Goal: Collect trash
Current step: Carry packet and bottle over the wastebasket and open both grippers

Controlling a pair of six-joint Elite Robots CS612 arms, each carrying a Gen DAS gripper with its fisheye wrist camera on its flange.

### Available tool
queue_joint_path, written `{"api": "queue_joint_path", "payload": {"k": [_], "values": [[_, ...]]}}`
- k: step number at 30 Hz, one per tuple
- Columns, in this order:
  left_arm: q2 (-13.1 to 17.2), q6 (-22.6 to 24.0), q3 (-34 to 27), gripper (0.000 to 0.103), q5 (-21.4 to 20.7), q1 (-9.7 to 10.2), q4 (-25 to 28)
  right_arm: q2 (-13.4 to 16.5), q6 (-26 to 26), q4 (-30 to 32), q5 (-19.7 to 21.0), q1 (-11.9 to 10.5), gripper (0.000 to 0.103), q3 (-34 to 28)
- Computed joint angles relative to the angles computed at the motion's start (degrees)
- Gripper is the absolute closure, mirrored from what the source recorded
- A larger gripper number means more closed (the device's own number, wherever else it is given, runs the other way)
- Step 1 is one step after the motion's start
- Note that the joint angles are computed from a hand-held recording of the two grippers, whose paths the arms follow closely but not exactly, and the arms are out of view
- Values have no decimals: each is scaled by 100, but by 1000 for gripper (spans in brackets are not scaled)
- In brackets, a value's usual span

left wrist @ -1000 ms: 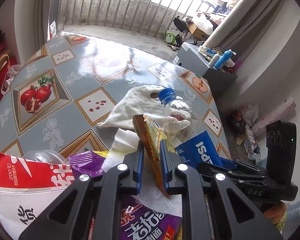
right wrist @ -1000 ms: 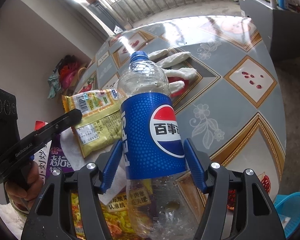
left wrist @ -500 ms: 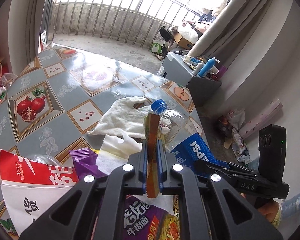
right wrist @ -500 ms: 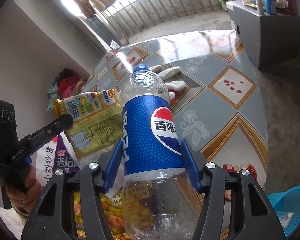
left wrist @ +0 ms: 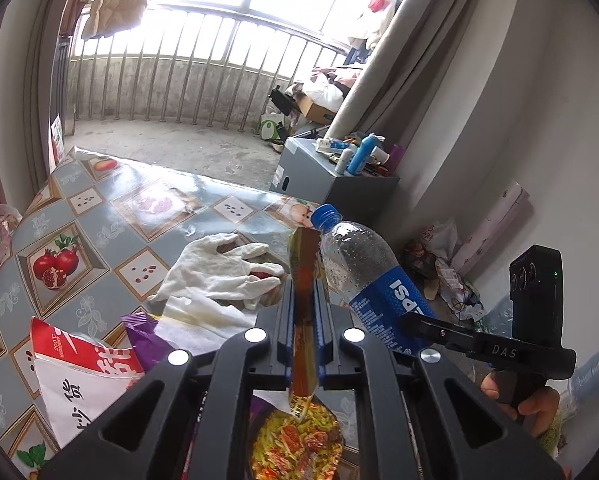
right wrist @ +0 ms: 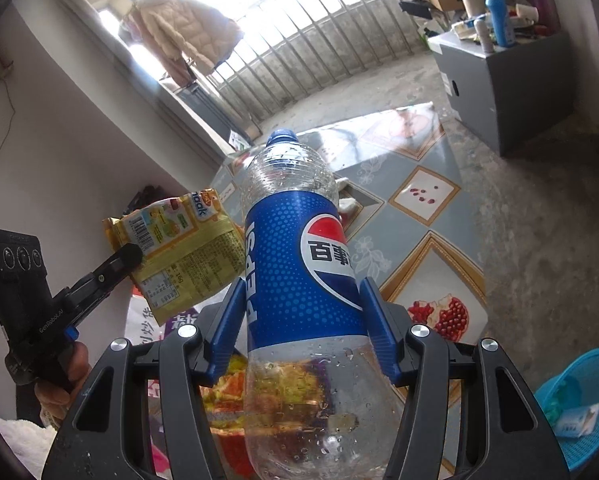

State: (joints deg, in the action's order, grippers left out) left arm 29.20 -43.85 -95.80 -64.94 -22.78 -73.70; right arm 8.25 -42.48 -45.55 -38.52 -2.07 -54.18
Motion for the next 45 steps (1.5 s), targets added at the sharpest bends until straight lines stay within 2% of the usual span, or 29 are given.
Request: {"api": "queue_joint_path", "payload": {"k": [6,10,13,19,22,26,29,31,32,33,35,37,39,45], "values": [[-100,441,232,95,-459,-205,-432,292,579,-192,159,-351,49,-701],[-171,762,578,95,-938,-347,-759,607,1430,-464,76,-682,49,-1285],[-260,945,975,95,-1457,-420,-910,832,2194,-660,-136,-909,49,-1595],[-548,1266,2147,95,-2486,-541,-878,1292,3774,-513,-463,-1365,48,-1935],[-751,1367,2879,95,-2766,-598,-754,1485,4380,-342,-664,-1487,47,-1923],[-1122,1529,4029,94,-3107,-635,-759,1658,5035,-194,-568,-1567,47,-1621],[-1419,1728,4885,92,-2997,-686,-1038,1744,5416,-213,-396,-1632,44,-1401],[-1591,1763,5366,74,-2814,-721,-1229,1825,5738,-536,-34,-1674,39,-1204],[-1633,1730,5513,58,-2763,-734,-1362,1852,5897,-738,66,-1680,37,-1097],[-1599,1666,5494,49,-2650,-755,-1413,1868,6052,-905,-4,-1684,35,-1039],[-1556,1553,5433,44,-2519,-762,-1385,1865,6302,-1127,-312,-1662,34,-946],[-1451,1478,5237,40,-2645,-733,-1404,1905,6373,-1185,-307,-1666,34,-958],[-1343,1495,5014,39,-2575,-716,-1407,1964,6300,-1156,-315,-1668,34,-1073],[-1191,1555,4579,36,-2340,-733,-1392,2016,5926,-1024,-697,-1661,34,-1428]]}}
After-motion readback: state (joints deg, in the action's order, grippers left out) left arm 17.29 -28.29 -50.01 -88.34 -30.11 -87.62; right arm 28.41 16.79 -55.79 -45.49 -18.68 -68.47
